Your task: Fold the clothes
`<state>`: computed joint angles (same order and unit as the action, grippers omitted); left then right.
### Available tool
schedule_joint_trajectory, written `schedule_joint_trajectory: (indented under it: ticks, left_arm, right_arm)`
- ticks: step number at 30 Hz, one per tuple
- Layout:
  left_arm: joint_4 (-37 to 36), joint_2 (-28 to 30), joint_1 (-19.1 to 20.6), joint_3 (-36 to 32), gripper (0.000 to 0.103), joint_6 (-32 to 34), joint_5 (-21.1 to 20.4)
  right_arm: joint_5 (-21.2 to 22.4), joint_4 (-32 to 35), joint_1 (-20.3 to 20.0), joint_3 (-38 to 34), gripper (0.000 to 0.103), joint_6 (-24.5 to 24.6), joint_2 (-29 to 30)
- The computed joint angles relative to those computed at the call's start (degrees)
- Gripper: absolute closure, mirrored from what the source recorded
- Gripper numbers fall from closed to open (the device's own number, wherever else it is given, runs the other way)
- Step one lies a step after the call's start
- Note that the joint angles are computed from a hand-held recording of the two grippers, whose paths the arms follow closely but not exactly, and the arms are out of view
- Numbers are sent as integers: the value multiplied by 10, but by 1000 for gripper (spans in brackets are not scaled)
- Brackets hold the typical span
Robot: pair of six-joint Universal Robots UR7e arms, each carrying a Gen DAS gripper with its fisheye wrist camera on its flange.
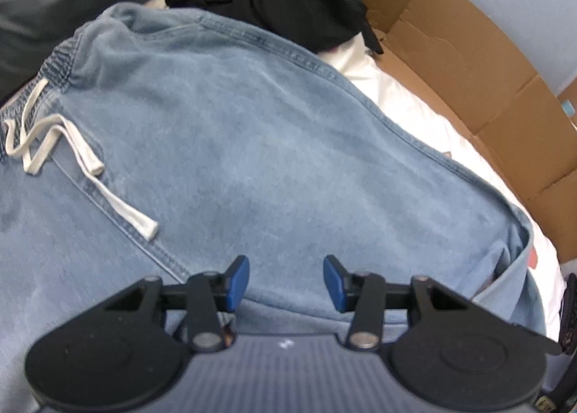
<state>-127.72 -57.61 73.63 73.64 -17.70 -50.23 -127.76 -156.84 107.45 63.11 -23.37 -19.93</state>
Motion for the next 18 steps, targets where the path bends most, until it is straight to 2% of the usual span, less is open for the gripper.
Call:
schedule_joint_trajectory:
  ticks: [4, 8, 10, 12, 14, 18]
  left_arm:
    - [3, 5, -1, -3, 55, -1, 4]
    - [8, 7, -2, -2, 55, 2, 0]
    - [10, 5, -3, 1, 55, 4, 0]
    - [12, 5, -5, 2, 55, 6, 3]
    - [8, 3, -6, 4, 55, 12, 2]
    - [15, 4, -7, 0, 55, 26, 5]
  right_arm:
    - [-9, -7, 1, -24, 63, 5, 18]
    - [-27, -19, 4, -38, 61, -15, 34]
    - [-21, -25, 3, -34, 61, -25, 32]
    - [-15, -26, 2, -30, 82, -43, 27]
    - [-2, -9, 0, -24, 87, -44, 15]
    - [7, -15, 3, -5, 90, -34, -13]
